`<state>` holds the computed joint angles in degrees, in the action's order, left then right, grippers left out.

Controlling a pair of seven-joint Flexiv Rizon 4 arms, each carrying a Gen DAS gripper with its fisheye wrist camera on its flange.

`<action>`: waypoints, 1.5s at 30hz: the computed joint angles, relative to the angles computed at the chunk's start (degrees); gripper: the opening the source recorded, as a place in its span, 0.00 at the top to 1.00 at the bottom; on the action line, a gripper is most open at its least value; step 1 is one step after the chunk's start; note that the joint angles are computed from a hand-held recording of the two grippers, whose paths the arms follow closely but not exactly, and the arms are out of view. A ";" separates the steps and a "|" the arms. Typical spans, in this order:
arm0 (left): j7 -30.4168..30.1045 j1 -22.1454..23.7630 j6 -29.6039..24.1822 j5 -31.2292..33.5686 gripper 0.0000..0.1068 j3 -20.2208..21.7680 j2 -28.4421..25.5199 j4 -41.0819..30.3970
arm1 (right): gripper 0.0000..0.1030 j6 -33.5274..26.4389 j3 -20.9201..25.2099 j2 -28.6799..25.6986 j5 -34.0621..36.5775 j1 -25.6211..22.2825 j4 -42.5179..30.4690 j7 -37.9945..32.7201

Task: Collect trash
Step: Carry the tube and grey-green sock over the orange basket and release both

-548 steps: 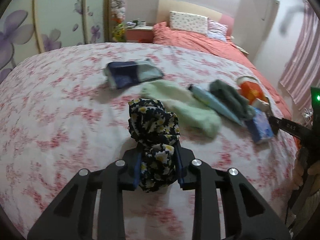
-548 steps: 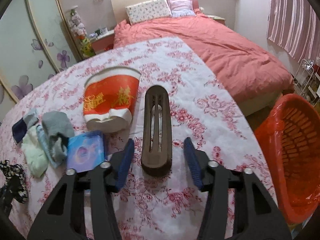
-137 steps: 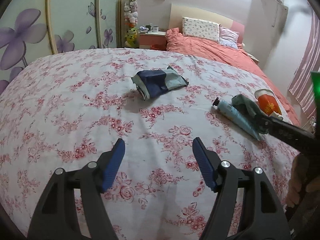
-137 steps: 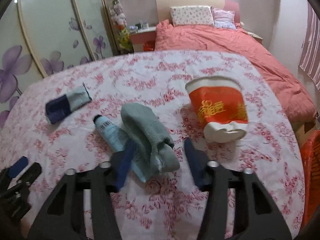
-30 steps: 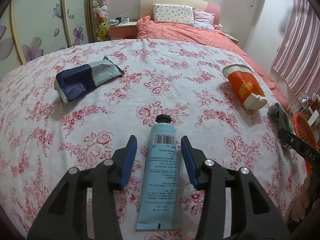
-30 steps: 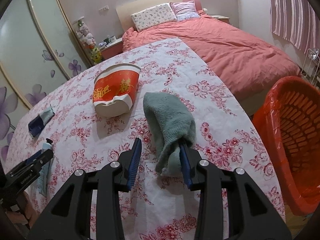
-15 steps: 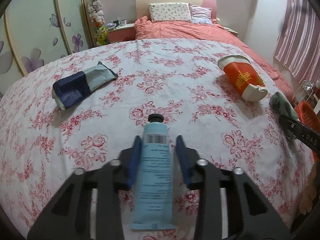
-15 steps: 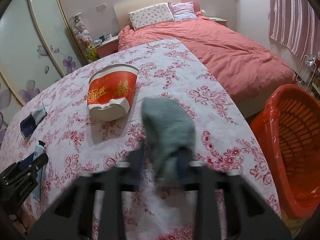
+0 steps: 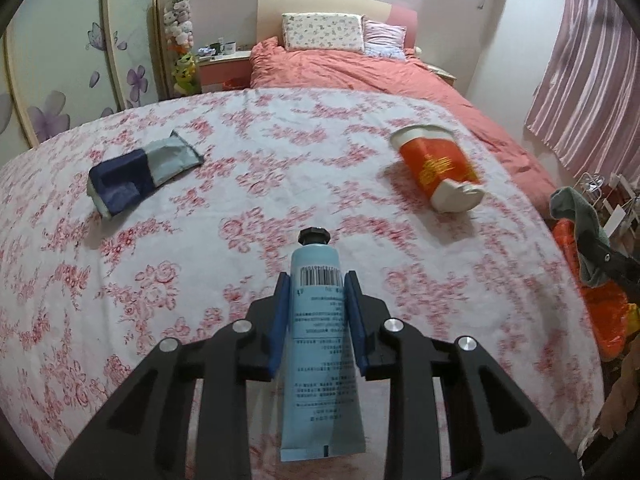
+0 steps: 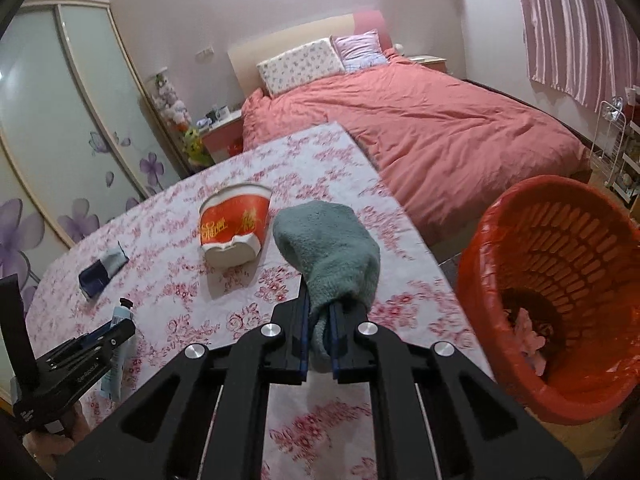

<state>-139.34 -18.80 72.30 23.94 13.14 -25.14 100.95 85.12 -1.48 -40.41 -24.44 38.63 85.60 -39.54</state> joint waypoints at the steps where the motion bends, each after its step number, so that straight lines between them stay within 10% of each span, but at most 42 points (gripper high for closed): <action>1: 0.07 -0.13 0.12 -0.04 0.74 -0.24 0.14 -0.17 | 0.92 0.78 -0.89 0.55 0.01 0.39 0.88 0.57; 30: 19.86 -4.42 6.64 -15.44 0.74 -8.86 -9.41 -14.82 | 0.92 12.24 -26.09 7.03 7.35 13.09 16.43 6.98; 45: 36.64 -7.25 -0.33 -27.75 0.74 -15.71 -25.43 -38.27 | 0.92 12.95 -23.31 5.58 13.89 6.68 15.23 4.60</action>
